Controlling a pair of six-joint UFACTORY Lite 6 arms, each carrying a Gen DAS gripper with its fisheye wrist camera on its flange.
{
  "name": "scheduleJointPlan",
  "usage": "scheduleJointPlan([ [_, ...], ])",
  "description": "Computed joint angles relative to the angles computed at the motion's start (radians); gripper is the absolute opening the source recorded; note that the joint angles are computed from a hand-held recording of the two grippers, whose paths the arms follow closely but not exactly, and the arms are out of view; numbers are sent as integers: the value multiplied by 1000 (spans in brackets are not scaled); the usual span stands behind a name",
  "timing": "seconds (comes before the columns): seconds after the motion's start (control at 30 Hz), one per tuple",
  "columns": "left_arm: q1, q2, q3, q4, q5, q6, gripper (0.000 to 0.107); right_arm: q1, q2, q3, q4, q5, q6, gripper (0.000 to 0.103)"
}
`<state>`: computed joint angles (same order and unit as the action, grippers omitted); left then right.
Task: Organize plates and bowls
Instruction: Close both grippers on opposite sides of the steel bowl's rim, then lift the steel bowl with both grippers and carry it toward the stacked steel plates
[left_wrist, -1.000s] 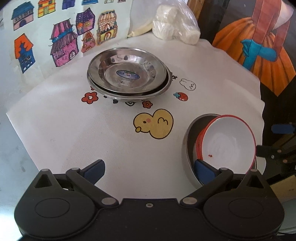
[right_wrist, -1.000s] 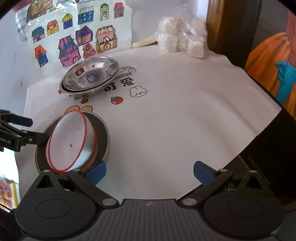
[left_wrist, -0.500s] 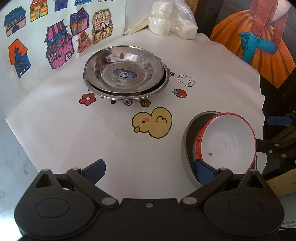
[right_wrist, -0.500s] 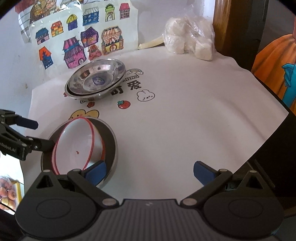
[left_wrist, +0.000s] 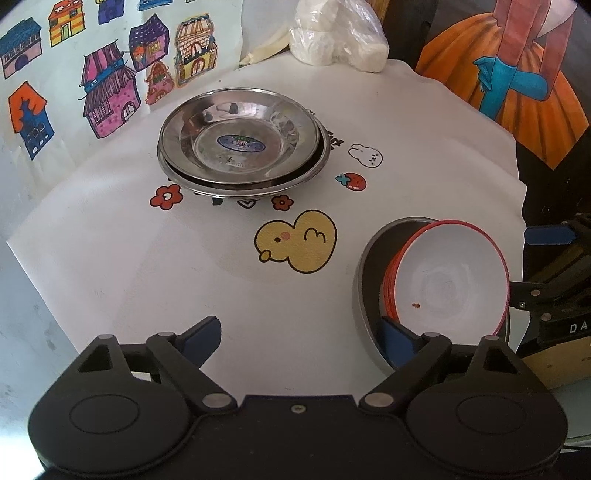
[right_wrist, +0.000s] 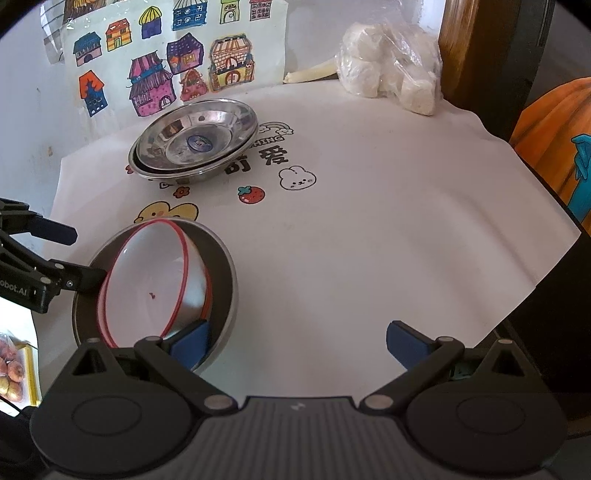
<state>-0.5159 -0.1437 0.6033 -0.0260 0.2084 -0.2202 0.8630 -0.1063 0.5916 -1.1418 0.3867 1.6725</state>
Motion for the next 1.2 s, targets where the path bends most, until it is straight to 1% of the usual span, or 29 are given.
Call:
scheduleJointPlan([
  [0.13, 4, -4, -5, -68, -7, 63, 86, 17, 1, -4, -42, 23, 29, 103],
  [0.17, 5, -7, -6, -91, -8, 87, 83, 21, 2, -4, -48, 29, 29, 103],
  [0.2, 7, -10, -6, -139, -7, 137, 79, 25, 4, -2, -53, 35, 31, 103],
  [0.23, 13, -13, -7, -203, -4, 203, 77, 27, 6, 0, -54, 38, 30, 103],
  [0.3, 31, -14, -6, -359, 10, 356, 68, 23, 7, 1, -50, 33, 25, 102],
  [0.33, 39, -14, -5, -425, 17, 418, 65, 25, 8, 2, -51, 32, 29, 101],
  [0.4, 59, -11, -3, -567, 39, 551, 56, 9, 1, 0, -32, 4, 9, 96],
  [0.47, 65, -6, 4, -628, 55, 606, 50, -19, -8, 1, 17, -39, -46, 87],
  [0.5, 65, -4, 5, -639, 59, 615, 48, -32, -5, 8, 55, -53, -87, 85],
  [0.6, 55, 3, 13, -614, 61, 583, 45, -69, 6, 36, 204, -88, -256, 78],
  [0.67, 50, 17, 22, -597, 56, 552, 45, -92, 24, 55, 299, -111, -356, 70],
  [0.7, 49, 23, 25, -593, 54, 544, 44, -105, 32, 62, 352, -125, -413, 69],
  [0.77, 47, 33, 28, -614, 50, 553, 43, -128, 39, 71, 470, -153, -536, 61],
  [0.8, 45, 35, 27, -615, 46, 551, 43, -135, 39, 69, 505, -164, -570, 60],
  [0.87, 44, 44, 27, -634, 37, 565, 43, -138, 38, 64, 506, -175, -569, 57],
  [0.93, 45, 51, 27, -650, 35, 572, 43, -138, 38, 61, 509, -184, -564, 55],
  [1.07, 41, 65, 21, -706, 14, 612, 43, -152, 36, 49, 543, -211, -583, 55],
  [1.17, 38, 74, 14, -763, 0, 652, 43, -177, 32, 17, 574, -270, -583, 54],
  [1.2, 37, 74, 11, -780, -5, 665, 43, -188, 27, 3, 616, -294, -618, 53],
])
